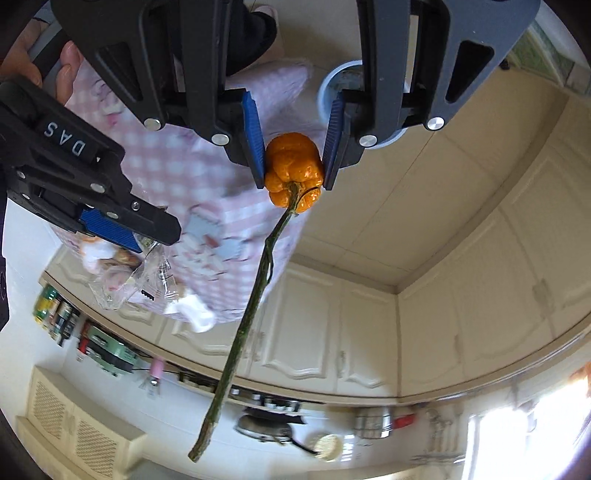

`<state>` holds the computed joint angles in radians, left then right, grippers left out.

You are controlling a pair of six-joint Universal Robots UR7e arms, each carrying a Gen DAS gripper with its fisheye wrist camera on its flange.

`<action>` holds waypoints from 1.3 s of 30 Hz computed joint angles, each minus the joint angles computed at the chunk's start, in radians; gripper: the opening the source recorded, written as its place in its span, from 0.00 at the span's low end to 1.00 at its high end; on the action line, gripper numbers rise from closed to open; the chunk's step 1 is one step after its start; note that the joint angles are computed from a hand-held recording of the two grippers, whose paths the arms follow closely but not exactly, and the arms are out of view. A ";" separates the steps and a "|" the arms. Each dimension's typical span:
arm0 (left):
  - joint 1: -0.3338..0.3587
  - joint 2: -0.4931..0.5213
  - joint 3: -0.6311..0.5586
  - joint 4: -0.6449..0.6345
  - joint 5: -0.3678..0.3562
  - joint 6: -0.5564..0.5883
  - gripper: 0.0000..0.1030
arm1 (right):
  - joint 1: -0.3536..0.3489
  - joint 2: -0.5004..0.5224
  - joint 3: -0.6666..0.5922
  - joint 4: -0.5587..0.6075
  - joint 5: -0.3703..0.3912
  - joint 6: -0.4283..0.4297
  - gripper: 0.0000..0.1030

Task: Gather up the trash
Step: 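Lower the pepper and plastic bag into the blue bucket and open both tools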

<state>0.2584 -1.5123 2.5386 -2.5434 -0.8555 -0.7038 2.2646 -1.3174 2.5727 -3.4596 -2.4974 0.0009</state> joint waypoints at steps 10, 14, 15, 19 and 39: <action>0.137 -0.120 0.059 0.115 0.032 -0.079 0.27 | -0.050 0.303 -0.103 -0.008 0.134 0.007 0.41; 0.197 -0.092 0.067 0.076 0.025 -0.064 0.27 | -0.082 0.364 -0.122 -0.013 0.166 -0.014 0.41; 0.215 -0.077 0.068 0.055 0.021 -0.055 0.27 | -0.094 0.374 -0.125 -0.015 0.175 -0.023 0.41; 0.271 -0.017 0.072 -0.013 0.008 -0.026 0.27 | -0.136 0.417 -0.141 -0.019 0.200 -0.052 0.41; 0.497 0.253 -0.033 -0.249 -0.089 0.185 0.46 | -0.313 0.492 -0.163 -0.115 0.235 -0.146 0.41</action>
<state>0.7550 -1.2592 2.5057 -2.7923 -0.9448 -0.5191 1.9516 -0.8258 2.4099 -3.5748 -2.2623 -0.1446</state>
